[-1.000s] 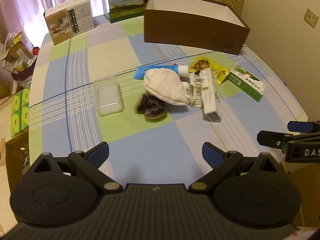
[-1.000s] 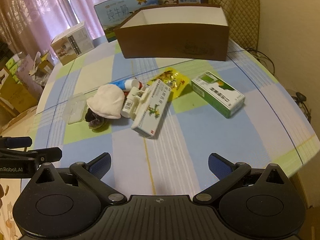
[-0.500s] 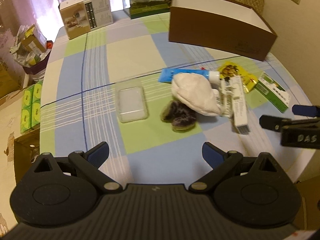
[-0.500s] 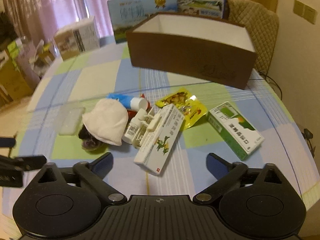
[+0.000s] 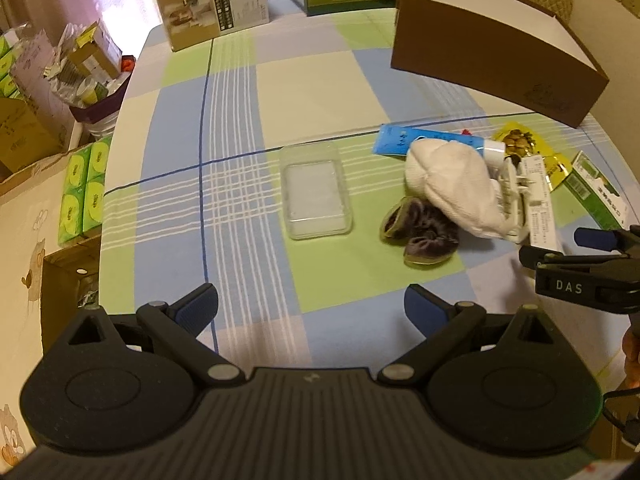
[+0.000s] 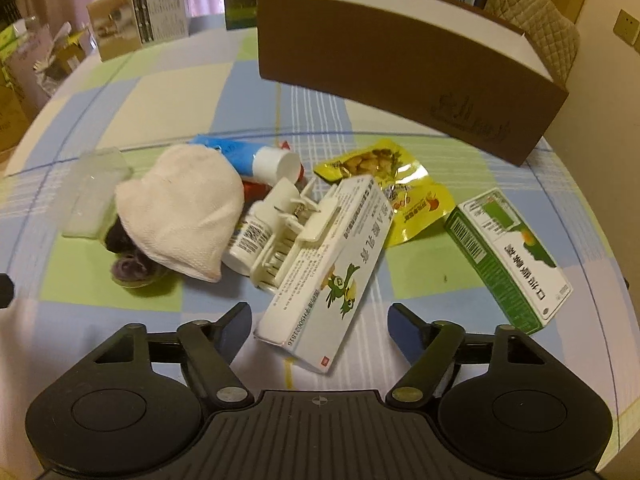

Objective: Organize objects
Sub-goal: 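Grasp the white medicine box with the right tool while the left tool grasps the clear plastic tray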

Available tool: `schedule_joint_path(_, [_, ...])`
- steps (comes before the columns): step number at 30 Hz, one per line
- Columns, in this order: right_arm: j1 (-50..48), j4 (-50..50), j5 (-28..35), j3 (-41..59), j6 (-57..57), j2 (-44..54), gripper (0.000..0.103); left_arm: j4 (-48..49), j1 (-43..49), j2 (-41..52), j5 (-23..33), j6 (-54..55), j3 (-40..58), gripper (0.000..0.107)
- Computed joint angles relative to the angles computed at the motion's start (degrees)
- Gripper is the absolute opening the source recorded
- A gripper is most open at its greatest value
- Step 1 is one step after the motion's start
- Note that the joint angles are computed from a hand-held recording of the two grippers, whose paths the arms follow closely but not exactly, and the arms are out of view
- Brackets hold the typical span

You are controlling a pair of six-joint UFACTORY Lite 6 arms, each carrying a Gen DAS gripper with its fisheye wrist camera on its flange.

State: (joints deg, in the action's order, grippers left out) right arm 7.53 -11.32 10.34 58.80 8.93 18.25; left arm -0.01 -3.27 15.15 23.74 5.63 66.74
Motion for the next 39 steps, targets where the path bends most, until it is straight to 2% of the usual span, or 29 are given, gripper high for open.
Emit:
schedule_joint_path(3, [-1.3, 6.8, 0.5, 0.6, -6.4, 1.0, 0.066, 0.3, 0.1, 1.0, 0.0, -0.4, 0.7, 0.098])
schedule_joint_path(7, [-4.7, 19.6, 1.4, -0.4, -18.3, -0.1, 0.046, -0.1, 0.6, 2.6, -0.3, 0.2, 1.9, 0.098])
schedule_joint_path(13, [-14.3, 47.3, 5.9, -1.7, -45.4, -2.7, 0.040, 0.0, 1.1, 5.4, -0.8, 0.5, 3.7, 0.098])
schedule_joint_path(18, [-20.6, 55.5, 9.2, -1.5, -53.7, -3.4, 0.040, -0.5, 1.5, 7.2, -0.9, 0.7, 4.9, 0.098])
schedule_joint_path(22, [-20.0, 59.4, 8.9, -0.4, -60.3, -2.6, 0.041, -0.3, 1.3, 8.0, -1.3, 0.4, 5.2, 0.098])
schedule_joint_path(29, [-15.9, 59.6, 3.7, 3.8, -63.7, 3.2, 0.041, 2.6, 1.0, 11.4, -2.7, -3.9, 8.0, 0.098])
schedule_joint_path(33, [-15.0, 57.5, 3.1, 7.7, -62.5, 7.3, 0.040, 5.0, 1.1, 14.7, -2.9, -6.5, 11.6, 0.098])
schedule_joint_path(34, [-15.0, 58.5, 3.0, 8.1, -64.0, 7.9, 0.037, 5.7, 1.1, 15.8, -2.7, -7.2, 12.9, 0.098])
schedule_joint_path(36, [-15.6, 64.3, 3.2, 7.3, -71.4, 7.3, 0.022, 4.9, 1.1, 17.6, -2.2, -6.7, 15.5, 0.098])
schedule_joint_path(39, [-16.4, 66.4, 3.9, 5.8, -74.8, 5.5, 0.022, 2.6, 1.1, 20.6, -1.4, -4.9, 19.8, 0.098])
